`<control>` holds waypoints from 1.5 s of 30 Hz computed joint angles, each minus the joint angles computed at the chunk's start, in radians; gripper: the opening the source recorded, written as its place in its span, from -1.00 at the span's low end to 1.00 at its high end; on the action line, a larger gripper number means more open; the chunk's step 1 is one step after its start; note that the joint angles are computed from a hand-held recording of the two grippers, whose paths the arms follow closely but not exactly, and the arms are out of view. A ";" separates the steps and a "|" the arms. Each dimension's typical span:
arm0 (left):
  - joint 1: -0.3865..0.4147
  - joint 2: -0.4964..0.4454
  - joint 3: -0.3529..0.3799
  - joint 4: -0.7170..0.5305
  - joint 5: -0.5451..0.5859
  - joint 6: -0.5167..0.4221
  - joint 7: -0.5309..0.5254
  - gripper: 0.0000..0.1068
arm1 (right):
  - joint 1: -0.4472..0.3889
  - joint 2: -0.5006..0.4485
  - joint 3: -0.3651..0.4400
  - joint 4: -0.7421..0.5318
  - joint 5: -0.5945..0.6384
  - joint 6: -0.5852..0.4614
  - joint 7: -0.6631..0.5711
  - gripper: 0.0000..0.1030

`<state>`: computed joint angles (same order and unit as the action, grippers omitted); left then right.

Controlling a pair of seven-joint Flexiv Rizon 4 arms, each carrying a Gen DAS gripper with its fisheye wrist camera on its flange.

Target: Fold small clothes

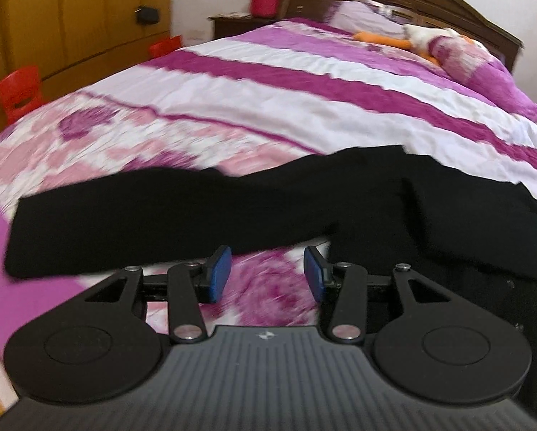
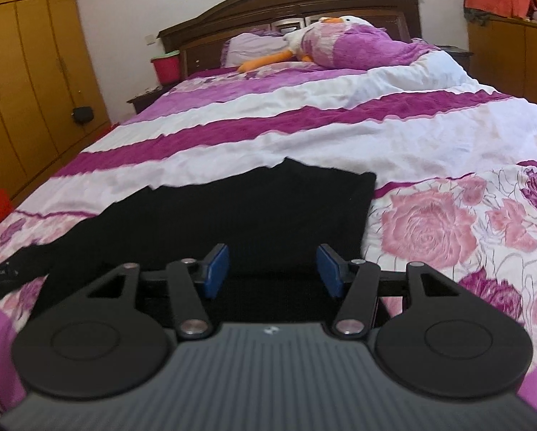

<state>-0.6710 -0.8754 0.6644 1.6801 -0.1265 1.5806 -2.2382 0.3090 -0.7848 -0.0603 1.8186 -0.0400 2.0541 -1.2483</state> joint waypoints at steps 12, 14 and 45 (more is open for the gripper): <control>0.099 0.077 -0.108 0.222 -0.130 0.129 -0.097 0.01 | 0.096 0.031 -0.025 0.135 0.083 0.048 -0.053 0.10; 0.151 0.079 -0.166 0.239 -0.150 0.198 -0.093 0.18 | 0.139 0.019 -0.062 0.131 0.129 0.029 -0.060 0.10; 0.255 -0.053 -0.293 0.146 -0.533 0.583 0.230 -0.84 | 0.162 -0.079 -0.065 0.101 0.204 0.080 -0.045 0.10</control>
